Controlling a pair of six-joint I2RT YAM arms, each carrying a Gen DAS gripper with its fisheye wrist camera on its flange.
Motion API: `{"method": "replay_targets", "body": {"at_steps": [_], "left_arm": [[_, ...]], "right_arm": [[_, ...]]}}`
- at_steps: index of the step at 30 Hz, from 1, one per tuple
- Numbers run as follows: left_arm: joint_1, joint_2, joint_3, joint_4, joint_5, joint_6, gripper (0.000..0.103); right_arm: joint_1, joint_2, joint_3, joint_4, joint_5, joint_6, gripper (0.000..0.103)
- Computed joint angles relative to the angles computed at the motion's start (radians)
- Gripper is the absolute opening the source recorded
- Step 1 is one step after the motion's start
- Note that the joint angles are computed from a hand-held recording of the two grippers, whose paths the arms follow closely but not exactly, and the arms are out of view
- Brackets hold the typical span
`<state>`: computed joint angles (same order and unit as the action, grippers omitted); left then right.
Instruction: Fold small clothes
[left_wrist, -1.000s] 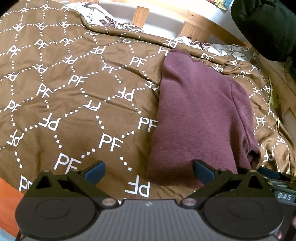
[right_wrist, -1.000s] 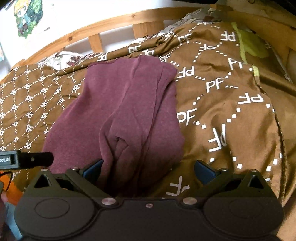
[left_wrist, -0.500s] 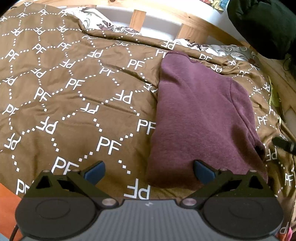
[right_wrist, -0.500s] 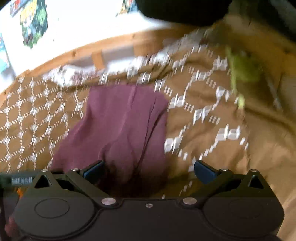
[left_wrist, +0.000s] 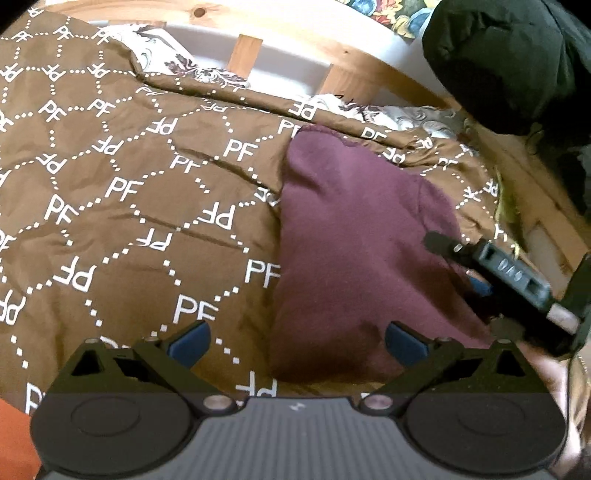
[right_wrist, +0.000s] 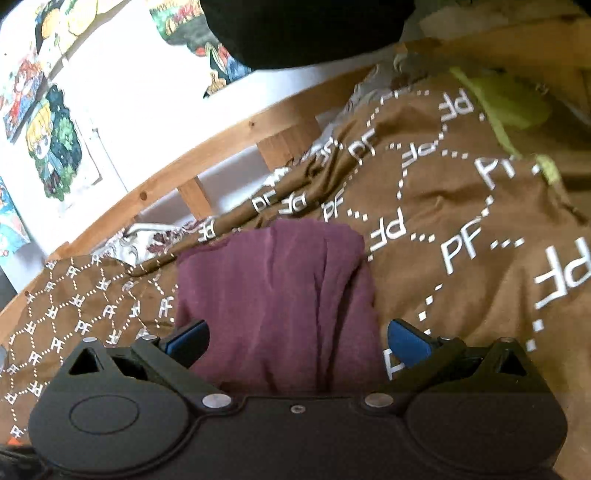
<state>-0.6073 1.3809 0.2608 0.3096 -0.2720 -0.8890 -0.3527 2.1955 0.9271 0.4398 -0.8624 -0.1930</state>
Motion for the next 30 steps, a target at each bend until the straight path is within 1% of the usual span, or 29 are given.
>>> {"method": "replay_targets", "body": {"at_steps": [3, 5, 8, 10, 13, 14, 17, 19, 20, 21, 24, 30], "left_arm": [[0.053, 0.045, 0.029, 0.019, 0.053, 0.044, 0.102], [0.098, 0.081, 0.056, 0.040, 0.098, 0.098, 0.102], [0.143, 0.146, 0.100, 0.072, 0.151, 0.180, 0.102], [0.156, 0.186, 0.123, 0.075, 0.179, 0.206, 0.102], [0.170, 0.224, 0.117, 0.115, 0.211, 0.205, 0.102], [0.174, 0.231, 0.111, 0.130, 0.218, 0.201, 0.103], [0.195, 0.242, 0.108, 0.143, 0.254, 0.205, 0.103], [0.210, 0.250, 0.117, 0.136, 0.280, 0.209, 0.103], [0.216, 0.256, 0.122, 0.135, 0.293, 0.211, 0.103], [0.222, 0.265, 0.128, 0.134, 0.307, 0.214, 0.103], [0.247, 0.303, 0.143, 0.148, 0.364, 0.223, 0.103], [0.287, 0.376, 0.141, 0.233, 0.439, 0.210, 0.103]], "right_arm": [[0.001, 0.010, -0.018, 0.023, 0.015, -0.013, 0.100], [0.005, 0.002, -0.042, 0.044, 0.035, -0.025, 0.098], [0.016, -0.001, -0.078, 0.099, 0.075, -0.031, 0.095], [0.021, 0.003, -0.092, 0.133, 0.088, -0.031, 0.093], [0.020, 0.009, -0.100, 0.162, 0.094, -0.026, 0.090], [0.017, 0.013, -0.099, 0.169, 0.088, -0.018, 0.088], [0.004, 0.023, -0.085, 0.163, 0.064, 0.004, 0.074], [-0.004, 0.030, -0.072, 0.151, 0.042, 0.028, 0.064], [-0.006, 0.033, -0.065, 0.138, 0.030, 0.033, 0.057], [-0.008, 0.032, -0.062, 0.126, 0.022, 0.034, 0.053], [-0.008, 0.022, -0.073, 0.129, 0.019, 0.030, 0.047], [-0.020, 0.019, -0.076, 0.117, 0.006, 0.040, 0.046]]}}
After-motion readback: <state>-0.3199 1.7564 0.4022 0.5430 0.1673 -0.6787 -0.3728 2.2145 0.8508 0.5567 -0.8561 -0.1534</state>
